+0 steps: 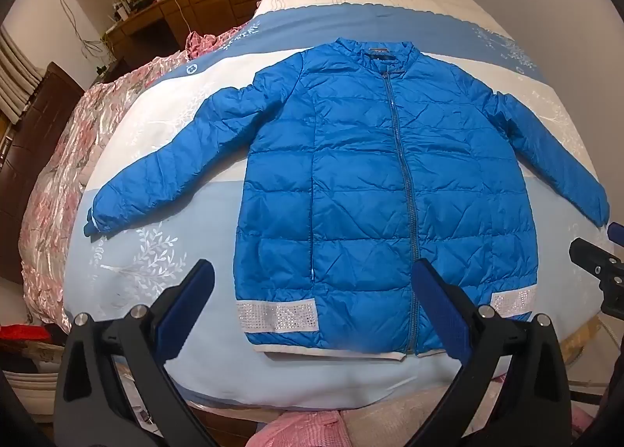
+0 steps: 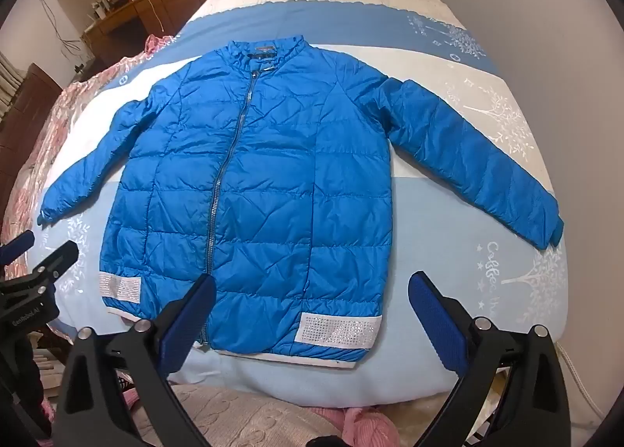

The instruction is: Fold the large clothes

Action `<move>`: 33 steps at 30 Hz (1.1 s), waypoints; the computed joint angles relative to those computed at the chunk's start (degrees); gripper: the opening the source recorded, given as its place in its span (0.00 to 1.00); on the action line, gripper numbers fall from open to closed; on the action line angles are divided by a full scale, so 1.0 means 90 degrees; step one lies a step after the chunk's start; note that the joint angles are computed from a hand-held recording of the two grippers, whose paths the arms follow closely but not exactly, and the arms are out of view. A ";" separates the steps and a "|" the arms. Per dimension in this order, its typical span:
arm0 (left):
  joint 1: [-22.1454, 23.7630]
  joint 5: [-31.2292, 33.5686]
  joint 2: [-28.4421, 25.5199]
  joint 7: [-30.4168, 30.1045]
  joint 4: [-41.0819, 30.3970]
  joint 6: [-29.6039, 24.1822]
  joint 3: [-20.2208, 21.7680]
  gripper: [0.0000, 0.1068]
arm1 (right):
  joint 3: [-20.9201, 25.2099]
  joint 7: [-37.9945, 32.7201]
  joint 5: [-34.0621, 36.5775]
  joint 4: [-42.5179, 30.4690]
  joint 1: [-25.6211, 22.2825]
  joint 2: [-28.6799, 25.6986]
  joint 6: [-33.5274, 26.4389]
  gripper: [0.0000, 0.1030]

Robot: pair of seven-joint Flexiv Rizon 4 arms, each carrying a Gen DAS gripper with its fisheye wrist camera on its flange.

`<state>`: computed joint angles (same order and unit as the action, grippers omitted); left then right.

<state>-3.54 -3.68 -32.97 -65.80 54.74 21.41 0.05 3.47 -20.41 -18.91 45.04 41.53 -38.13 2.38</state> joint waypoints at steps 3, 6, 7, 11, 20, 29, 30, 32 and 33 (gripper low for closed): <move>0.0002 -0.0001 0.0002 0.0008 0.0007 0.0011 -0.0005 0.93 | -0.0004 0.0011 -0.0012 0.0015 0.0007 0.0009 -0.0001 0.96; 0.0004 -0.0002 -0.0003 0.0011 -0.0001 0.0006 -0.0006 0.93 | -0.0006 0.0019 -0.0027 0.0037 0.0014 0.0020 0.0006 0.96; 0.0004 0.0000 -0.0010 0.0012 -0.0011 0.0002 -0.0005 0.93 | -0.0004 0.0022 -0.0028 0.0038 0.0014 0.0022 0.0007 0.96; 0.0002 0.0011 -0.0024 -0.0006 -0.0028 0.0010 0.0003 0.93 | 0.0001 0.0023 -0.0035 0.0072 0.0013 0.0039 0.0033 0.96; 0.0002 0.0008 0.0011 0.0020 0.0041 0.0084 -0.0002 0.93 | 0.0008 0.0032 -0.0035 0.0088 0.0008 0.0049 0.0048 0.96; -0.0025 0.0029 -0.0040 -0.0016 -0.0155 -0.0047 0.0000 0.93 | 0.0009 0.0038 -0.0042 0.0096 0.0013 0.0050 0.0055 0.96; -0.0024 0.0027 -0.0043 -0.0018 -0.0165 -0.0055 -0.0001 0.93 | 0.0009 0.0040 -0.0043 0.0106 0.0012 0.0055 0.0067 0.96; -0.0024 0.0031 -0.0031 -0.0013 -0.0133 -0.0032 0.0000 0.93 | 0.0009 0.0040 -0.0045 0.0108 0.0011 0.0054 0.0070 0.96; -0.0025 0.0032 -0.0040 -0.0016 -0.0162 -0.0055 0.0000 0.93 | 0.0011 0.0044 -0.0041 0.0112 0.0010 0.0057 0.0071 0.96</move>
<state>-3.77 -3.39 -33.33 -65.94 53.28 20.91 0.04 3.57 -20.01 -19.28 46.04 41.62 -37.61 3.02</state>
